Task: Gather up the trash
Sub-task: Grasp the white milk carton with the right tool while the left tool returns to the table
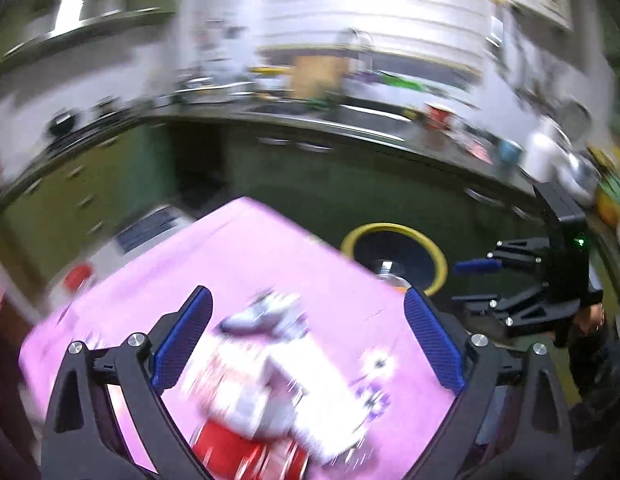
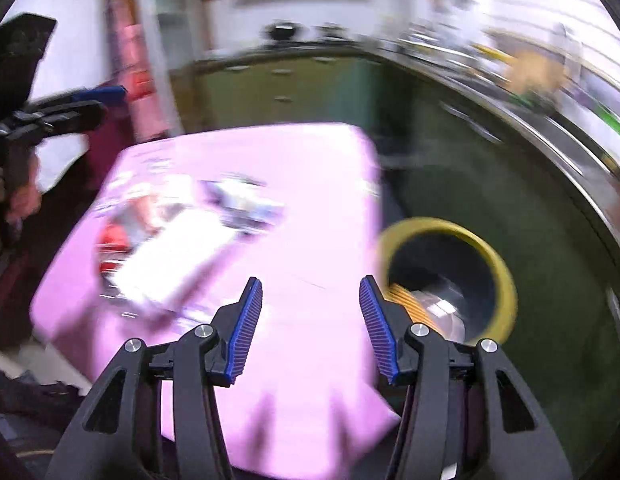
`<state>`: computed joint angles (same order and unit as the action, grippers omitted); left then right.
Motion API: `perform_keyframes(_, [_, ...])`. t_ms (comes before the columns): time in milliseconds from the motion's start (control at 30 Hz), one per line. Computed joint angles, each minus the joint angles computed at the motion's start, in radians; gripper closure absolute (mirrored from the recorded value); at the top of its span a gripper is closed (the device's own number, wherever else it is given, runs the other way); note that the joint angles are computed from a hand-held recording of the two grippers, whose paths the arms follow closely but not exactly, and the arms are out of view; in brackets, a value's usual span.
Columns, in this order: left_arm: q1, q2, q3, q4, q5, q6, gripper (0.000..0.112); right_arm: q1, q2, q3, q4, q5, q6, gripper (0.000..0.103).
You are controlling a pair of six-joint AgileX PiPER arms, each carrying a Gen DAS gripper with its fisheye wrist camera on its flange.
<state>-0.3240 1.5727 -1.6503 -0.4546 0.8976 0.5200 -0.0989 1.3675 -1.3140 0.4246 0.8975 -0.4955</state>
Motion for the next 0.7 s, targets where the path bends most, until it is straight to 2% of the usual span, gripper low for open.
perform_keyframes(167, [0.214,-0.232,0.305,-0.119,-0.090,0.063,0.016,0.247,0.127,-0.086,-0.016,-0.072,0.034,0.052])
perform_keyframes(300, [0.359,-0.326,0.423,-0.191,-0.108,0.136,0.016,0.362,0.234,-0.176,-0.045,-0.092,0.044,0.052])
perform_keyframes(400, [0.442,-0.352,0.466,-0.250,-0.084,0.194,0.016,0.416,0.291,-0.226,-0.073,-0.107,0.068,0.052])
perform_keyframes(533, [0.519,-0.327,0.491,-0.322,-0.047,0.264,0.016,0.455,0.357,-0.292,-0.147,-0.110,0.133,0.052])
perform_keyframes(700, [0.502,-0.284,0.507,-0.340,-0.060,0.264,0.016,0.500,0.445,-0.384,-0.258,-0.100,0.241,0.052])
